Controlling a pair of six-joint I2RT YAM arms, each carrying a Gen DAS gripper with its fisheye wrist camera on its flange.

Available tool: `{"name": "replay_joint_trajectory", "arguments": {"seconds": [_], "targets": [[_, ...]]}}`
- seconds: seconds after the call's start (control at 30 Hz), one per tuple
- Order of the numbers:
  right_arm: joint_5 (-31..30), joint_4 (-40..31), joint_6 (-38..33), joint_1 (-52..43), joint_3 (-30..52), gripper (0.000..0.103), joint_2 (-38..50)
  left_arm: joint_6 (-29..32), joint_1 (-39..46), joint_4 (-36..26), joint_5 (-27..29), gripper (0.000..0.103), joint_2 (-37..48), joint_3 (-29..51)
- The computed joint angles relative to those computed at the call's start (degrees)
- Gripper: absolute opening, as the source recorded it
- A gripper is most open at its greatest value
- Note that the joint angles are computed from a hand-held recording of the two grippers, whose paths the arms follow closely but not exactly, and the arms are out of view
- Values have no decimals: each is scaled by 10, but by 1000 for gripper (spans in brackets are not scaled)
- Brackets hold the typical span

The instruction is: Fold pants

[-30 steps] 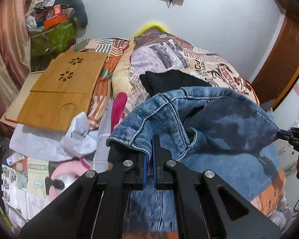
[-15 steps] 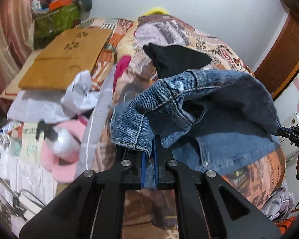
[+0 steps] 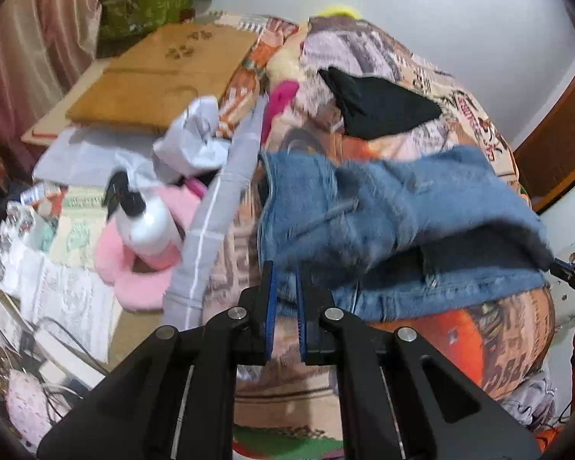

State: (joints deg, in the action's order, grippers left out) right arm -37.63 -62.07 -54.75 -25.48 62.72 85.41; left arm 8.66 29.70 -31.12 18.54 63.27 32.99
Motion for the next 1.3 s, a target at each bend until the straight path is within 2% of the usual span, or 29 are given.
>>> {"name": "replay_joint_trajectory", "arguments": {"seconds": [0.17, 0.23, 0.37, 0.4, 0.47, 0.63, 0.8, 0.97, 1.2, 1.3], "targets": [[-12, -6, 4, -39, 37, 19, 13, -44, -70, 3, -29, 30, 5, 51], [-21, -13, 7, -59, 66, 20, 31, -71, -117, 12, -47, 35, 18, 74], [-22, 2, 33, -98, 120, 43, 72, -113, -194, 26, -77, 45, 63, 123], [-23, 12, 44, -109, 135, 45, 86, -122, -214, 29, -83, 47, 80, 138], [-20, 25, 62, -124, 163, 45, 111, -137, -250, 36, -97, 59, 111, 167], [0, 52, 122, -149, 255, 45, 203, -167, -330, 37, -131, 72, 210, 253], [50, 100, 192, -153, 345, 45, 305, -182, -373, 16, -145, 73, 312, 350], [94, 106, 251, -148, 474, 45, 428, -182, -400, 1, -167, 73, 390, 437], [109, -11, 333, -140, 775, 45, 646, -168, -423, -1, -197, 73, 460, 497], [132, -25, 366, -135, 872, 45, 715, -165, -426, -5, -205, 73, 473, 506]]}}
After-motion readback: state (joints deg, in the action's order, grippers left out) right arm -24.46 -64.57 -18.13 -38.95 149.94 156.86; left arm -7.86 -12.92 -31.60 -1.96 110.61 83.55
